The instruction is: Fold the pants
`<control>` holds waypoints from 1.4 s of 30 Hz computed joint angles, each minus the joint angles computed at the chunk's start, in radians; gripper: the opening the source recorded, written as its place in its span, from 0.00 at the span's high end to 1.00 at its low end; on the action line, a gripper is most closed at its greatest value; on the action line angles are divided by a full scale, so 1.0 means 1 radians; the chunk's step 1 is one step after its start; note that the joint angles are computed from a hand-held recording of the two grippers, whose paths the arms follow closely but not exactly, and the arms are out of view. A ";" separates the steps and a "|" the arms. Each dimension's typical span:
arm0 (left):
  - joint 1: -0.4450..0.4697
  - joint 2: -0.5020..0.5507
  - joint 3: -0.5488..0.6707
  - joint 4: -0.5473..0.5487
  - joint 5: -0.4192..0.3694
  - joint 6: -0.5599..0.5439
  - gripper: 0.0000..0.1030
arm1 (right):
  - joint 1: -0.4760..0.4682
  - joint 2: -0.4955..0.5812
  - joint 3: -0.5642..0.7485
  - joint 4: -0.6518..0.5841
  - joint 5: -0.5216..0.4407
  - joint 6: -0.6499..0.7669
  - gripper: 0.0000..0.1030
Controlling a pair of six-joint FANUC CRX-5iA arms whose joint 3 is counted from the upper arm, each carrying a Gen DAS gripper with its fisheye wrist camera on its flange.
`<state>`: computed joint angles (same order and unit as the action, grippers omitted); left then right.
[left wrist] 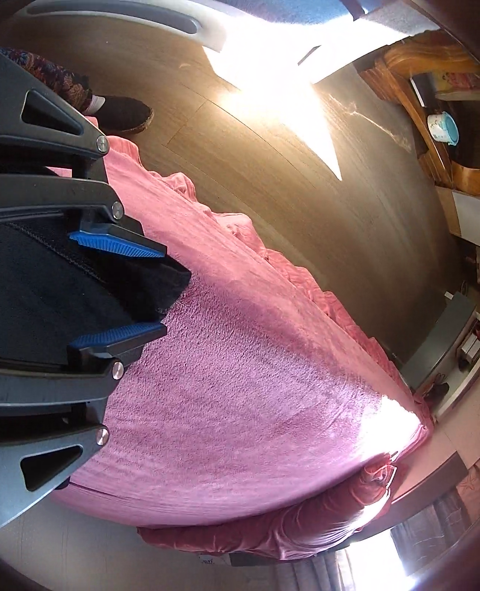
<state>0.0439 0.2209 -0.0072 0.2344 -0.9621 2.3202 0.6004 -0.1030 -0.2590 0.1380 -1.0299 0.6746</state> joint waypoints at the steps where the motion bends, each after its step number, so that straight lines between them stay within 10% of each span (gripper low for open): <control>1: -0.007 0.012 0.018 -0.020 -0.009 0.002 0.67 | 0.001 0.007 0.004 -0.005 -0.003 0.002 0.38; 10: -0.062 -0.108 -0.038 -0.110 0.122 -0.055 0.91 | -0.017 0.037 0.030 -0.014 0.002 0.046 0.38; 20: -0.147 -0.530 -0.441 0.334 0.529 -0.523 0.92 | -0.081 0.118 0.186 -0.190 0.091 0.231 0.38; 33: -0.325 -0.779 -0.580 0.254 0.484 -0.463 0.93 | -0.181 0.444 0.664 -0.533 0.047 0.379 0.60; 42: -0.342 -0.823 -0.621 0.259 0.461 -0.437 0.93 | -0.188 0.700 0.970 -0.437 -0.086 0.203 0.72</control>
<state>-0.2984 -0.6020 -0.6278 0.4932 -0.5014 1.8829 0.4122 0.5966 0.7109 -0.2987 -1.1157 0.8779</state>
